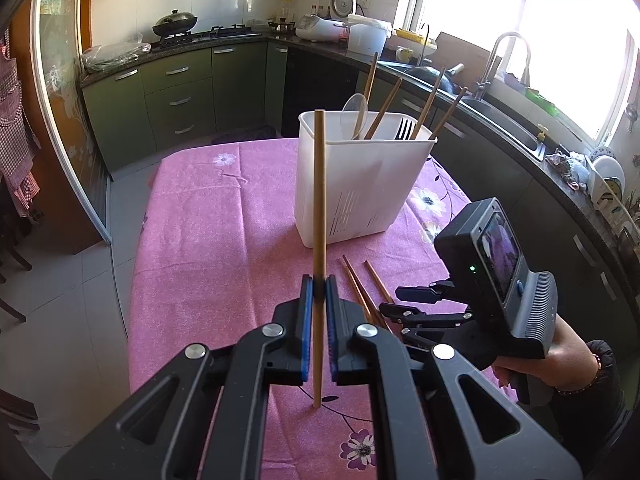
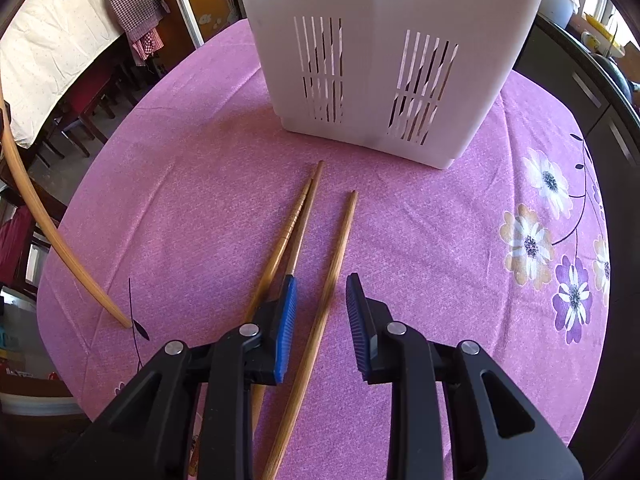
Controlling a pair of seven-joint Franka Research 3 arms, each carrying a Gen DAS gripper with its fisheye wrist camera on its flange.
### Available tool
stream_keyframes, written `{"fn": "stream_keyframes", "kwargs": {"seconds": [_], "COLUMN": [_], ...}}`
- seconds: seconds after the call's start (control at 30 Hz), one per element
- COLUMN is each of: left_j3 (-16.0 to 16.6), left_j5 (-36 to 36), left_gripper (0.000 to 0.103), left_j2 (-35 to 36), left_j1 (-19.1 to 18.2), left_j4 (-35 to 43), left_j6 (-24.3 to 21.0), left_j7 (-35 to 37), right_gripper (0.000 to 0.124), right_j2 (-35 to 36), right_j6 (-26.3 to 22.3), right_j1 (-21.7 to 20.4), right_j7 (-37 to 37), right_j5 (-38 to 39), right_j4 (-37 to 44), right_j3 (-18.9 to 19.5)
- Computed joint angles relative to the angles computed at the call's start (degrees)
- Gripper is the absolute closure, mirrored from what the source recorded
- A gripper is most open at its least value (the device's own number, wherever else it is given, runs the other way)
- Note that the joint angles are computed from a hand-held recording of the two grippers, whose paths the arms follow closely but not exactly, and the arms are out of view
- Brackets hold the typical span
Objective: Organize utensils
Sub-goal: 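Grasp a chopstick with the right tool and lift it upright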
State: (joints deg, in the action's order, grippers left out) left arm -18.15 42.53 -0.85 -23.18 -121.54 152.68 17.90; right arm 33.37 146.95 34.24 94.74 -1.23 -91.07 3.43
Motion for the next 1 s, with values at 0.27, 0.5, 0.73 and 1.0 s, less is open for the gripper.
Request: {"fn": "stream_keyframes", "kwargs": {"seconds": [0.27,0.5,0.73,1.0], "left_j3": [-0.3,-0.4,-0.4,-0.7], "left_j5": [1.2,1.6,1.7,3.2], "left_gripper": [0.096,0.096,0.096,0.096], "left_j2": [-0.5,-0.5,-0.5,-0.9], "left_j1": [-0.1,-0.2,-0.3,-0.5], "left_j4": [-0.6,-0.4,-0.3,-0.7], "left_j6": [0.5,-0.3,-0.4,-0.8], "left_j7": [-0.4,-0.6,-0.6,-1.7], "right_gripper": [0.114,0.116,0.117,0.117], "right_j2": [1.8,-2.5,-13.3,-24.7], "right_j6": [0.5,7.0,19.0,27.9], "right_j1": [-0.5,-1.7,-0.7,-1.9], "right_j7": [0.4,-0.9,0.4,1.7], "right_j5": [0.9,3.3,1.7,-0.3], "right_j4": [1.6,-4.1,-15.4,-27.9], "right_j3": [0.2,1.0,-0.5,0.1]}}
